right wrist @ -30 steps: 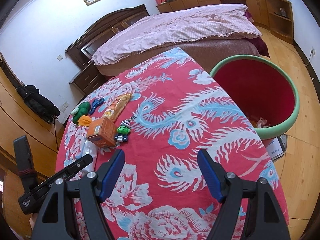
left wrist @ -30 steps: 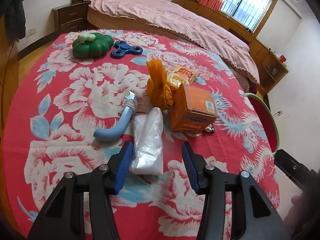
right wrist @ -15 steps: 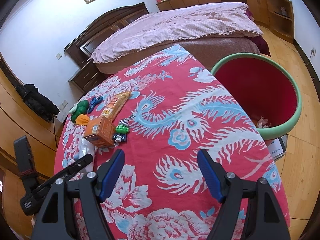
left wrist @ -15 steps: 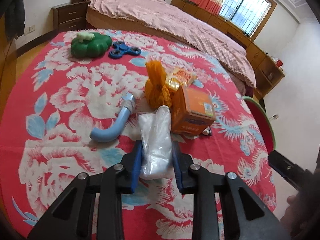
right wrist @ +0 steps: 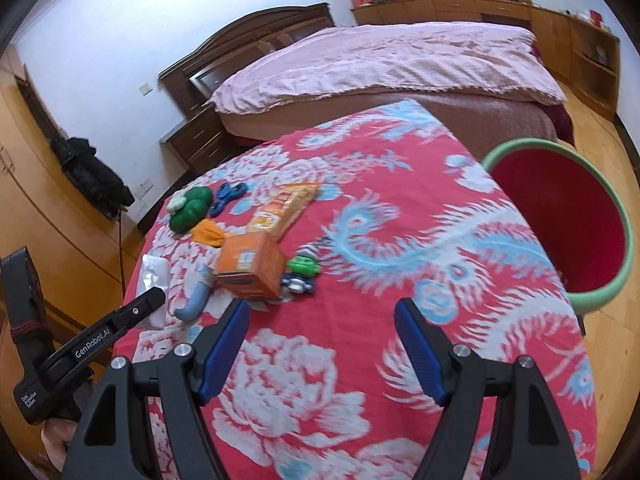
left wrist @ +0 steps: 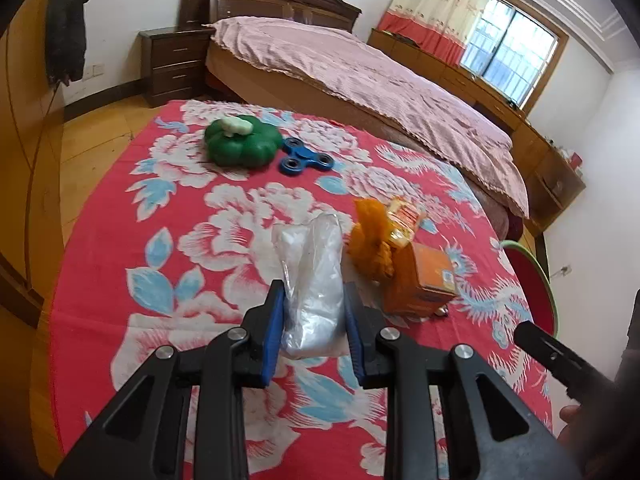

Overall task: Collect trash
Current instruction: 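Grasp the clear plastic bag with the left tool while the right tool grasps the orange box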

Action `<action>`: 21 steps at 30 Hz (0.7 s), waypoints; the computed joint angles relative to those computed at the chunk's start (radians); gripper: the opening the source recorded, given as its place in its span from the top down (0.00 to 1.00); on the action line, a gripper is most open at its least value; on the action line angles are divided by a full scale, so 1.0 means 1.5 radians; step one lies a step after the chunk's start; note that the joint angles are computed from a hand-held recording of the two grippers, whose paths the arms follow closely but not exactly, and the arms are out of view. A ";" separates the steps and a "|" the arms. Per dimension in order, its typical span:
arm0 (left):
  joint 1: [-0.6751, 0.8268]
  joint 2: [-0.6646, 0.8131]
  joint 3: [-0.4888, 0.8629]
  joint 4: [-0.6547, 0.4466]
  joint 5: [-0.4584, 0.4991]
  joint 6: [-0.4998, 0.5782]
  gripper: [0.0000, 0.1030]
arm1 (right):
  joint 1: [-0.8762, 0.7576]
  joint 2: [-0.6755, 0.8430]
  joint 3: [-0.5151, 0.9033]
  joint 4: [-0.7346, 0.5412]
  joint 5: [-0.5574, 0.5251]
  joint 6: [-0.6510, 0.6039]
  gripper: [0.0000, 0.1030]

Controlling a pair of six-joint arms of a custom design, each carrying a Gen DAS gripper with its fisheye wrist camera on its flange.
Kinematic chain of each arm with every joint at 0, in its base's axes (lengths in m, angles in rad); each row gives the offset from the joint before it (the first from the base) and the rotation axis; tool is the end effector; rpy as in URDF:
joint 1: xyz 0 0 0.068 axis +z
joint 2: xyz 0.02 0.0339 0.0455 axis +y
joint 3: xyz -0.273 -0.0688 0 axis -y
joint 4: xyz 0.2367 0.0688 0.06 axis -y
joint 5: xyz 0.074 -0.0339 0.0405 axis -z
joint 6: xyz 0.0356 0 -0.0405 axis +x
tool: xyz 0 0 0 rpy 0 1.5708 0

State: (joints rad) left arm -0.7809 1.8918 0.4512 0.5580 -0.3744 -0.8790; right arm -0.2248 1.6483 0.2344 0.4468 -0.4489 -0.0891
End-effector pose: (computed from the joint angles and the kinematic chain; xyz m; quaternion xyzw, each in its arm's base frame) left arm 0.1970 -0.1769 0.0629 -0.1081 0.9207 -0.1263 0.3530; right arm 0.1961 -0.0290 0.0739 -0.0029 0.9332 0.1646 0.3195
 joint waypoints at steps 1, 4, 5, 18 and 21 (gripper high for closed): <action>0.006 -0.001 -0.007 0.006 0.001 0.000 0.72 | 0.018 0.003 0.001 0.008 0.009 0.009 0.25; 0.020 0.000 -0.020 0.021 0.005 -0.001 0.72 | 0.080 0.016 0.008 0.029 0.038 0.035 0.25; 0.027 0.002 -0.025 0.028 0.008 -0.001 0.72 | 0.097 0.020 0.007 0.037 0.047 0.042 0.25; 0.085 0.038 -0.068 0.111 0.037 -0.004 0.72 | 0.255 0.119 0.071 0.078 0.141 0.112 0.25; 0.096 0.050 -0.070 0.127 0.049 -0.002 0.72 | 0.264 0.137 0.081 0.086 0.152 0.118 0.25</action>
State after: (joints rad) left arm -0.6371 1.9664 0.3455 0.7484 -0.3013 -0.8823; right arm 0.1713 1.8534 0.3559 0.5763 -0.2205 0.0879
